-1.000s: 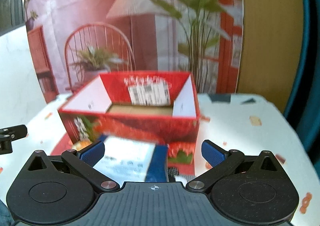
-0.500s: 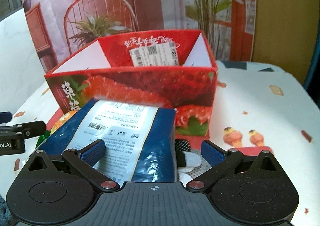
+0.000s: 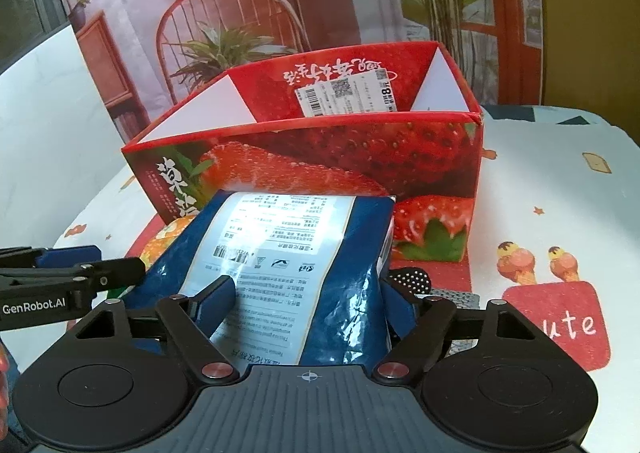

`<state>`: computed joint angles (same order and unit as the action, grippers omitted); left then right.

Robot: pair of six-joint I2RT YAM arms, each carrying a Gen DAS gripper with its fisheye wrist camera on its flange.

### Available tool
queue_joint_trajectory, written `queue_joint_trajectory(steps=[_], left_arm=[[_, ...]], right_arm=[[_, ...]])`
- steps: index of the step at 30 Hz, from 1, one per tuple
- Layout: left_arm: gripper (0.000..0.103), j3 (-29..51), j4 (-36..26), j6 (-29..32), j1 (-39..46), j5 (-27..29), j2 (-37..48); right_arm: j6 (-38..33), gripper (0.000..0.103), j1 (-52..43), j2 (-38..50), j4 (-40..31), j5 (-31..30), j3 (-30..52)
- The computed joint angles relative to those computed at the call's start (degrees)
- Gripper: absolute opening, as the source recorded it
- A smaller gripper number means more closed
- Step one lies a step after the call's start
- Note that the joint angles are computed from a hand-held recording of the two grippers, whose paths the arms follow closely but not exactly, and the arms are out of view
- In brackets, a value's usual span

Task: Organize soft objects
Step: 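Reach the left tool to the blue snack bag and close on it, then lift the blue snack bag with the left tool over the red box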

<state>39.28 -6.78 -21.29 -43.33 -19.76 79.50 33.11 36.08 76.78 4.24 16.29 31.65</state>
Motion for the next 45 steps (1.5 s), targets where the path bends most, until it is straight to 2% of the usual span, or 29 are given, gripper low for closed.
queue_joint_trajectory(steps=[5, 12, 17, 21, 24, 28, 34, 38, 40, 45], left_arm=[[0.061, -0.46, 0.06, 0.19, 0.63, 1.73, -0.76], [0.06, 0.85, -1.29, -1.36, 3.7, 8.99, -0.03], [0.06, 3.77, -1.92, 1.53, 5.26, 12.42, 2.46], [0.06, 6.9, -1.14, 5.98, 6.18, 13.07, 5.9], [0.06, 10.25, -1.66, 9.04, 7.56, 16.24, 9.44], [0.06, 12.52, -1.1, 8.58, 9.2, 21.29, 13.24], [0.06, 12.95, 0.12, 8.61, 8.64, 25.58, 15.52], [0.06, 11.71, 1.87, 9.48, 6.96, 24.15, 15.39], [0.055, 11.68, 1.71, 8.9, 7.47, 25.02, 15.15], [0.053, 9.98, 2.16, 9.16, 7.23, 23.19, 12.66]], right_arm=[[-0.04, 0.073, -0.22, -1.46, -0.21, -0.65, -0.69], [-0.13, 0.069, -0.92, -2.44, -0.2, -2.09, -1.24], [-0.16, 0.067, -1.51, -3.31, -0.46, -2.86, -1.6], [-0.14, 0.06, -2.64, -5.27, -1.38, -4.01, -2.18], [-0.39, 0.056, -3.18, -6.39, -2.19, -4.59, -2.39], [-1.15, 0.054, -4.22, -5.41, -3.14, -6.35, -1.56], [-2.31, 0.054, -6.2, -2.41, -3.24, -9.32, 0.42], [-3.14, 0.054, -6.73, -0.39, -3.64, -10.26, 1.99], [-3.15, 0.054, -6.45, -0.2, -4.24, -10.0, 2.57], [-4.05, 0.048, -5.11, -1.25, -5.16, -9.27, 3.37]])
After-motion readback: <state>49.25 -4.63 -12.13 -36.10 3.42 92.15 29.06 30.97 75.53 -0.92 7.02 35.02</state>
